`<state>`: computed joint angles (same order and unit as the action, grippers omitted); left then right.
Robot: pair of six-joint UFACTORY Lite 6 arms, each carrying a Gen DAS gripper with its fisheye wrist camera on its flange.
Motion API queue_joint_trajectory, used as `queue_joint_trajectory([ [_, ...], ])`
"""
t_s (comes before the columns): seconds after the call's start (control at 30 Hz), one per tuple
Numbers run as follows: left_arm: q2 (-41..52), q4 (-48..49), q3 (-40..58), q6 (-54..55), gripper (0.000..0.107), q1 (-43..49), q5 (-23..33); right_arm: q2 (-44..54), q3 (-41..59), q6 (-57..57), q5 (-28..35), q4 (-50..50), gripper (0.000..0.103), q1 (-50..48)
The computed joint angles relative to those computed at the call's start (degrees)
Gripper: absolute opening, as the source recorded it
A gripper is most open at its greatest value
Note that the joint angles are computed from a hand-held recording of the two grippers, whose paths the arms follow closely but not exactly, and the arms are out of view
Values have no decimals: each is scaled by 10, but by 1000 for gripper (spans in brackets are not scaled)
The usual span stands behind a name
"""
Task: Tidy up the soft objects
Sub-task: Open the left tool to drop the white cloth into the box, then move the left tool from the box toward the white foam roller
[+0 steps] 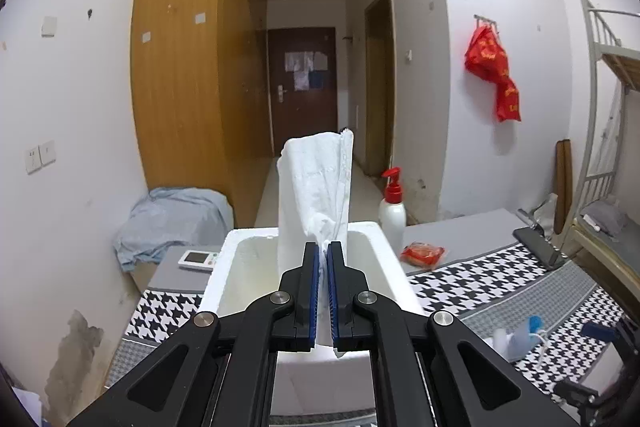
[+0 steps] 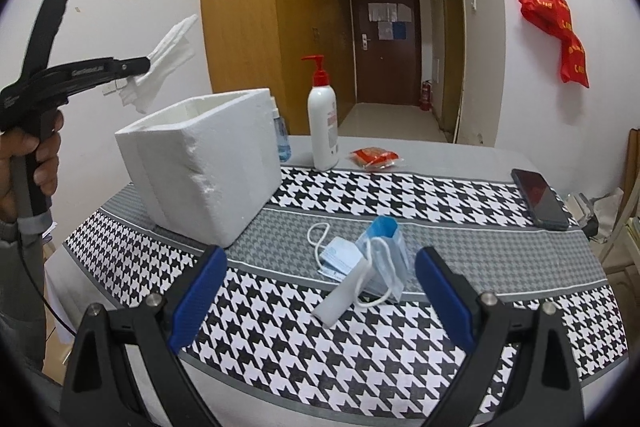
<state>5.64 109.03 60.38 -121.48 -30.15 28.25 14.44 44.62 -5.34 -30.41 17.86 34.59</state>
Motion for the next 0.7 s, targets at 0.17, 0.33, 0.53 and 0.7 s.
queue_joint_trajectory([
  [0.17,60,-38,60,43,5,28,-27,9,2,-5,1,10,97,-6],
  [0.33,92,-73,93,77,8,43,-32,18,13,-11,8,15,97,-12],
  [0.53,89,-42,81,31,85,47,-3,44,40,-7,20,10,97,-20],
  [0.7,45,19,30,-36,98,41,13,70,68,-14,35,17,97,-25],
])
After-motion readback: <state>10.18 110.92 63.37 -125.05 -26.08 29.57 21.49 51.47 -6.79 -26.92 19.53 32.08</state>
